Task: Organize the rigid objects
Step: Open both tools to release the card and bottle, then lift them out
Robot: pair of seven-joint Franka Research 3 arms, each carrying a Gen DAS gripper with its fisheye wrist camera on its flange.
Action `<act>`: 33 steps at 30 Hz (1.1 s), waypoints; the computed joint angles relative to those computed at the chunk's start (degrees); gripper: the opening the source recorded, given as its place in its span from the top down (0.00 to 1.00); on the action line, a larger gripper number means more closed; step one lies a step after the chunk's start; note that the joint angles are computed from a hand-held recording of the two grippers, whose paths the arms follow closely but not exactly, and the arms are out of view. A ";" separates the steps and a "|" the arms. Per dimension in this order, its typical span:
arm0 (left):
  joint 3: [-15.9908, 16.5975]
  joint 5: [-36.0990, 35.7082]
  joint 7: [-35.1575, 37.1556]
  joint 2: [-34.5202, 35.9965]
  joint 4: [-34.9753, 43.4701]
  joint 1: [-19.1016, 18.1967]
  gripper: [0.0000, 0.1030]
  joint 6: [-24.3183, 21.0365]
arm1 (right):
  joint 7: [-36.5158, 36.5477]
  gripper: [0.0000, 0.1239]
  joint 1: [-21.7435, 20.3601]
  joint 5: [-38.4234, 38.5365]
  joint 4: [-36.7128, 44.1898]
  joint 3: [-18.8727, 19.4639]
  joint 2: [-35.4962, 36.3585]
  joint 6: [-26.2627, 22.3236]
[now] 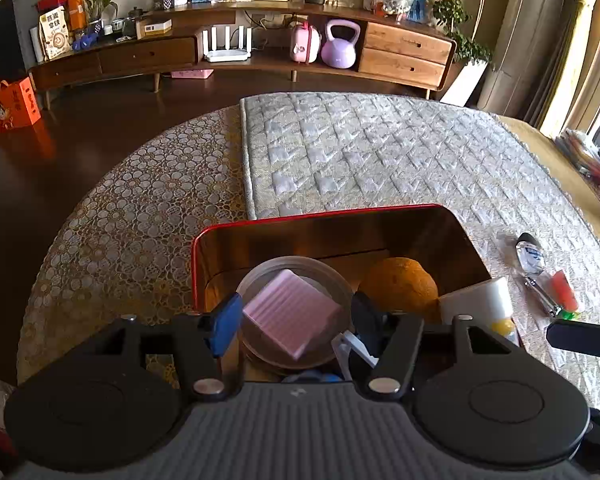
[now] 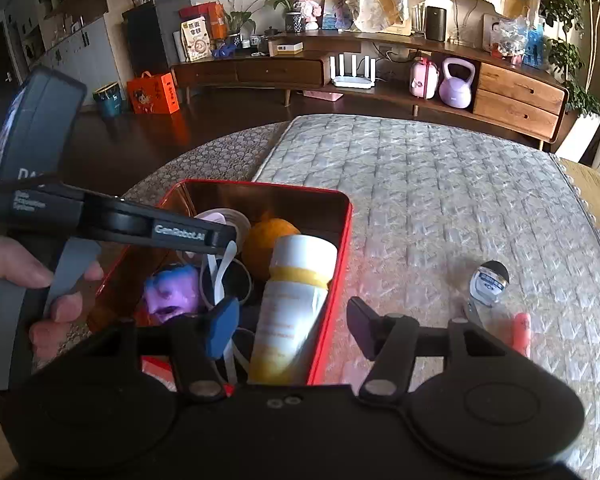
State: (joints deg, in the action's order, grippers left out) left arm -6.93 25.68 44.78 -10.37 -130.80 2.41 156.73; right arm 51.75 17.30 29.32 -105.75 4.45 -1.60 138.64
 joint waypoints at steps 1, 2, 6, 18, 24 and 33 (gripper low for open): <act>-0.10 0.30 -0.30 -0.48 -0.30 0.05 0.40 -0.03 | -0.14 0.51 -0.06 0.54 -0.03 -0.10 -0.24 -0.33; -0.15 0.42 -0.48 -0.95 -0.58 0.06 0.40 -0.03 | -0.28 0.50 -0.12 0.96 -0.19 -0.19 -0.58 -0.44; -0.35 0.04 -0.90 -3.20 -1.79 -0.13 0.39 -0.05 | -1.18 0.48 -0.42 2.95 -0.67 -0.74 -1.98 -1.31; -2.74 0.83 -3.07 -10.68 -4.81 -1.26 0.34 -1.63 | -4.86 0.38 -2.92 8.82 -2.45 -3.96 -7.04 -5.37; -5.36 2.61 -5.58 -12.36 -4.67 -1.94 0.27 -1.75 | -7.46 0.33 -4.59 9.97 -3.26 -5.57 -8.48 -6.09; -8.29 6.11 -11.25 -10.83 -2.06 -4.14 0.26 -1.49 | -13.27 0.25 -7.29 11.45 -4.31 -7.80 -9.39 -6.37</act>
State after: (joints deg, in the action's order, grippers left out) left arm -15.22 31.79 33.53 -21.20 -132.86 -1.73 155.23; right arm 38.47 10.01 40.77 -110.06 -3.35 -10.98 132.27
